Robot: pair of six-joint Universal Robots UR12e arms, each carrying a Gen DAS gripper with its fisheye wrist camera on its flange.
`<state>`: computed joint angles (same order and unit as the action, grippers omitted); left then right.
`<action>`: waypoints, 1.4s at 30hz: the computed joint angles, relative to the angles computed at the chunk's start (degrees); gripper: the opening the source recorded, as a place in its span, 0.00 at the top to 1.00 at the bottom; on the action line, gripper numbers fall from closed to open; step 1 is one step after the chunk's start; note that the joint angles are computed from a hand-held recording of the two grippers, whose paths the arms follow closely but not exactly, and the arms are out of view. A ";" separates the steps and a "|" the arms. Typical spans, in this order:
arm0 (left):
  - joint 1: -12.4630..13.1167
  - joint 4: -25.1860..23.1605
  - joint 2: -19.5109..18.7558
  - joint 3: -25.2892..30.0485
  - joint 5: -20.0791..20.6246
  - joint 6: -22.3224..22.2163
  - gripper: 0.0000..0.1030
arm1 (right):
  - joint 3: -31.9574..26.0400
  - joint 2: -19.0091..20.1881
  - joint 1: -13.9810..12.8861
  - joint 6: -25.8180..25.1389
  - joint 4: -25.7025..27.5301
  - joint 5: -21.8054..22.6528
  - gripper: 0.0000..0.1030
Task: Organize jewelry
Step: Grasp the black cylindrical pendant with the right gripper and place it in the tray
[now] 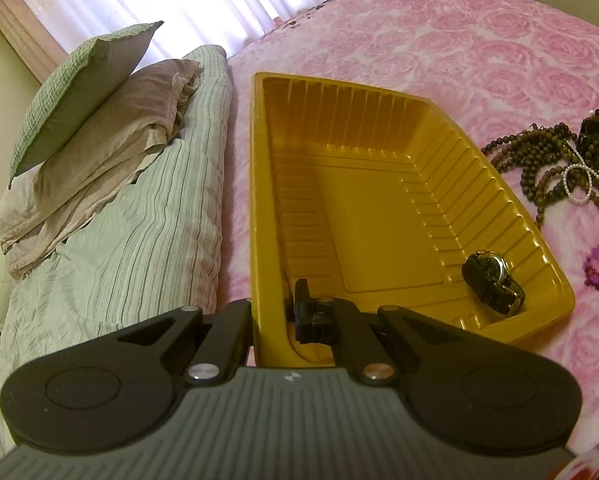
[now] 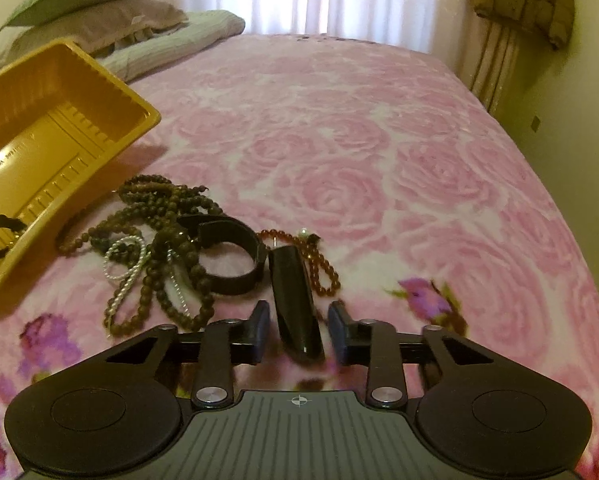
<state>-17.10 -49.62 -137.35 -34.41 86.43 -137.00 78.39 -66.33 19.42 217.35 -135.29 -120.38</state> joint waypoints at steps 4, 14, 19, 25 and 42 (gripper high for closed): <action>0.04 -0.29 -0.14 0.25 -0.02 0.21 0.96 | -0.37 0.23 -0.19 -1.06 0.32 0.91 0.79; 0.06 -0.18 -0.07 0.05 -0.07 0.60 0.96 | 0.76 -1.60 0.63 8.20 1.94 0.08 0.79; 0.01 -0.07 0.07 -0.32 0.06 0.41 0.96 | 0.91 -1.99 1.18 9.92 0.36 -0.86 0.79; 0.02 -0.08 0.05 -0.22 0.19 0.40 0.96 | 0.57 -2.00 1.68 9.25 -3.57 -1.32 0.79; -0.39 -0.36 0.41 -0.31 1.30 0.88 0.97 | -8.42 4.17 2.19 -1.01 -12.34 9.91 0.79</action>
<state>-17.49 -49.98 -136.94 -34.72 87.73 -136.11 69.97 -62.16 21.62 216.34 -147.63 -110.48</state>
